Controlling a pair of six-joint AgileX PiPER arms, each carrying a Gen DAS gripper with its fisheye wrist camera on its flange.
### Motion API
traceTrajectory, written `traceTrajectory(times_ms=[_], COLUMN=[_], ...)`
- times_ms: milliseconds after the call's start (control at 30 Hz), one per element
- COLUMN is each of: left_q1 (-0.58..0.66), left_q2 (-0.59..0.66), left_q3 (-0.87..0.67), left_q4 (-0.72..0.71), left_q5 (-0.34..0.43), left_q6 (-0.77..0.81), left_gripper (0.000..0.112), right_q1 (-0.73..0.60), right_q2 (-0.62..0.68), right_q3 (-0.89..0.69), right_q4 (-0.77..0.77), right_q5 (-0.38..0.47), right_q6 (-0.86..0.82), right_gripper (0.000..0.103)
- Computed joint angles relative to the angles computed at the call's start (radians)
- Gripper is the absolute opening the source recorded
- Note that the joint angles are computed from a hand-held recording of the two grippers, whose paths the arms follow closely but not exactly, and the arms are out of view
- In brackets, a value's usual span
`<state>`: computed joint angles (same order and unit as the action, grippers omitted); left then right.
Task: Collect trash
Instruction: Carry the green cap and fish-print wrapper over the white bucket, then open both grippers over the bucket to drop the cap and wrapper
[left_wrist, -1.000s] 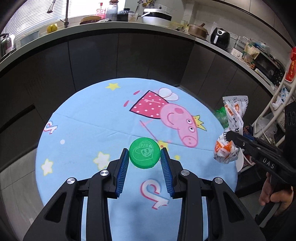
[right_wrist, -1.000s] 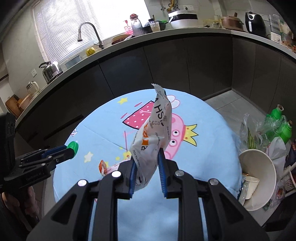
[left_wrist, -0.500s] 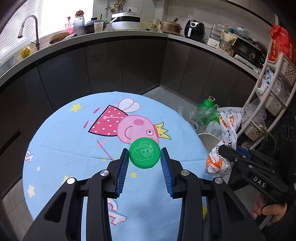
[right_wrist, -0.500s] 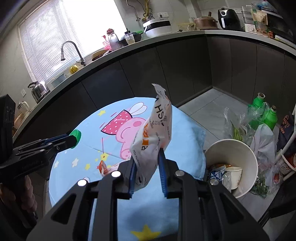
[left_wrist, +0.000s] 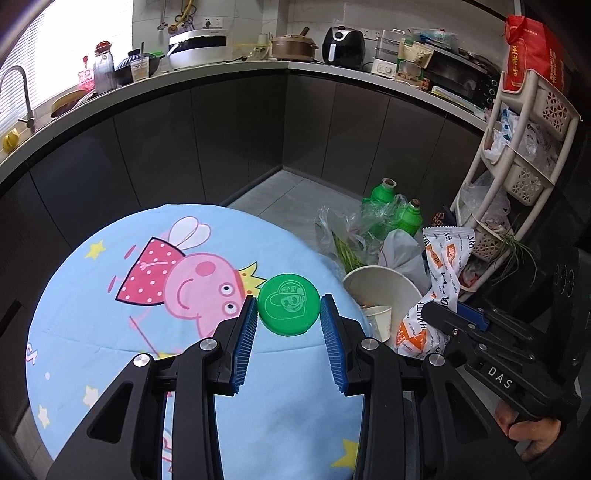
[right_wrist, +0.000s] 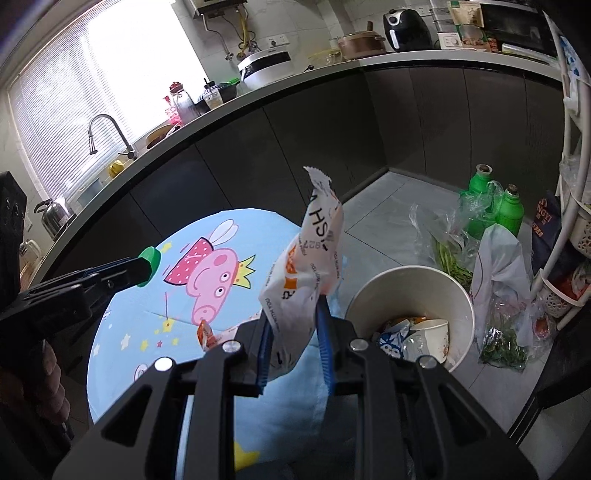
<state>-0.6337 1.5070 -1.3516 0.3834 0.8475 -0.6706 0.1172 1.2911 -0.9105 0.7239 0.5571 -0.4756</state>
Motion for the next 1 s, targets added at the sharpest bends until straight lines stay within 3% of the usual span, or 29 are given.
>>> traceTrajectory(times_ms=[433, 733, 933, 967, 1000], left_q1=[-0.02, -0.008, -0.005, -0.005, -0.005], left_q2=[0.306, 0.577, 0.735, 0.758, 0.773], left_q3=[-0.332, -0.592, -0.774, -0.803, -0.826], left_q4=[-0.202, -0.362, -0.377, -0.37, -0.369], left_q5=[0.017, 0.068, 0.13, 0.139, 0.147], left_q6=[0.221, 0.363, 0.376, 0.372, 0.372], left_gripper=[0.033, 0.033, 0.034, 0.038, 0.057], right_q1=[-0.261, -0.295, -0.325, -0.329, -0.33], right_q2=[0.096, 0.206, 0.29, 0.303, 0.317], right_q3=[0.056, 0.071, 0.067, 0.065, 0.062], right_q4=[0.181, 0.177, 0.239, 0.25, 0.261], right_q5=[0.037, -0.044, -0.054, -0.054, -0.057], right_q6=[-0.256, -0.315, -0.392, -0.406, -0.418], right_gripper=[0.023, 0.023, 0.023, 0.023, 0.023])
